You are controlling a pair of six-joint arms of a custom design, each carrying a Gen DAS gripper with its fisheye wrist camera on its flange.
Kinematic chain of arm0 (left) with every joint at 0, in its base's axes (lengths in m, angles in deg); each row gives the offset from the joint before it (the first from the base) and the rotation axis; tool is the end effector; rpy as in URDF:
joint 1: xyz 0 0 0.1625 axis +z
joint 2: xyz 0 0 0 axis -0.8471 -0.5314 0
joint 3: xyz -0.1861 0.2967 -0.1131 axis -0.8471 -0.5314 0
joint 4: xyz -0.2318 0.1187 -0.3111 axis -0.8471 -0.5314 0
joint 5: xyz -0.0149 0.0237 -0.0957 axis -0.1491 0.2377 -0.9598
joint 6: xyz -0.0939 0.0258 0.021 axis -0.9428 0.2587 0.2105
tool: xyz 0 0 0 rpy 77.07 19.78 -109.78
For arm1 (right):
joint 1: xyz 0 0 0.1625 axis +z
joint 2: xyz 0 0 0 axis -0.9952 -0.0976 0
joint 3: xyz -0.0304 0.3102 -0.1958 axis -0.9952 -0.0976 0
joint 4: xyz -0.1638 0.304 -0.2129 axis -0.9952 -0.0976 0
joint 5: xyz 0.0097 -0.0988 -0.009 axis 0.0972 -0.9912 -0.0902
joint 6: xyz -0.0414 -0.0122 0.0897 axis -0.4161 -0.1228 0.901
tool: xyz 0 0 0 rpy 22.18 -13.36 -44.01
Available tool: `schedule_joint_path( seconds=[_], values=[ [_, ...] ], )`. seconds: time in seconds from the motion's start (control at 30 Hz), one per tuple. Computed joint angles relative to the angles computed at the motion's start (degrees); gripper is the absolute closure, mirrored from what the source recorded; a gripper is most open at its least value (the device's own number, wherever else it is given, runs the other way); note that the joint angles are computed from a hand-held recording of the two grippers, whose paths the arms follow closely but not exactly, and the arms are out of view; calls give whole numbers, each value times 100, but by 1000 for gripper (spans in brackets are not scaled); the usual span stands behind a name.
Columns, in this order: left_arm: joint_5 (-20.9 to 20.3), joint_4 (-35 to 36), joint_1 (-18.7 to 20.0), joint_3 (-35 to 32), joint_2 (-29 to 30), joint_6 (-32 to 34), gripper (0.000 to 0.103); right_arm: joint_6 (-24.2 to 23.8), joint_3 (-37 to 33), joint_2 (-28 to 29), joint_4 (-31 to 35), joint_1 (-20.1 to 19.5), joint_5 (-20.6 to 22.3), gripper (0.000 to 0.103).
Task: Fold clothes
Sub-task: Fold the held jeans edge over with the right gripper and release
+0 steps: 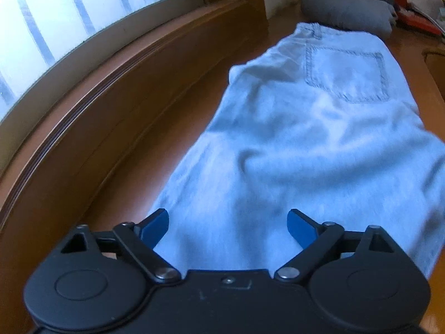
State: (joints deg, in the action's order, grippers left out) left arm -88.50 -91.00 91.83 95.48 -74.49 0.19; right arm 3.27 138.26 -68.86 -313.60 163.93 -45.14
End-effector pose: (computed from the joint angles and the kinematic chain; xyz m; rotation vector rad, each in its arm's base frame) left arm -0.2110 -0.3948 0.0290 0.9564 2.1145 -0.5212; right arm 0.0377 -0.3431 0.0698 0.3304 -2.0594 1.1202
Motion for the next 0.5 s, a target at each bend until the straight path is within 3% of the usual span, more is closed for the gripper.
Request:
schedule_joint_path(
  seconds=[0.17,0.2,0.23,0.33,0.43,0.5],
  values=[
    [-39,592,-266,644,-727,-699,11,-1613,-714,691,-480,405,-328,75],
    [-81,753,-307,748,-892,-877,11,-1800,-814,798,-601,457,-430,86],
    [-125,918,-348,849,-1060,-1054,11,-1896,-851,820,-691,514,-528,90],
    [-116,1485,-486,1052,-1459,-1629,11,-1616,-721,629,-896,612,-457,95],
    [-263,1758,-475,1164,-1787,-1924,10,-523,-232,93,-476,524,-444,95],
    [-376,1840,-474,1244,-1964,-2065,10,-360,-87,4,-229,348,-512,94]
  ],
)
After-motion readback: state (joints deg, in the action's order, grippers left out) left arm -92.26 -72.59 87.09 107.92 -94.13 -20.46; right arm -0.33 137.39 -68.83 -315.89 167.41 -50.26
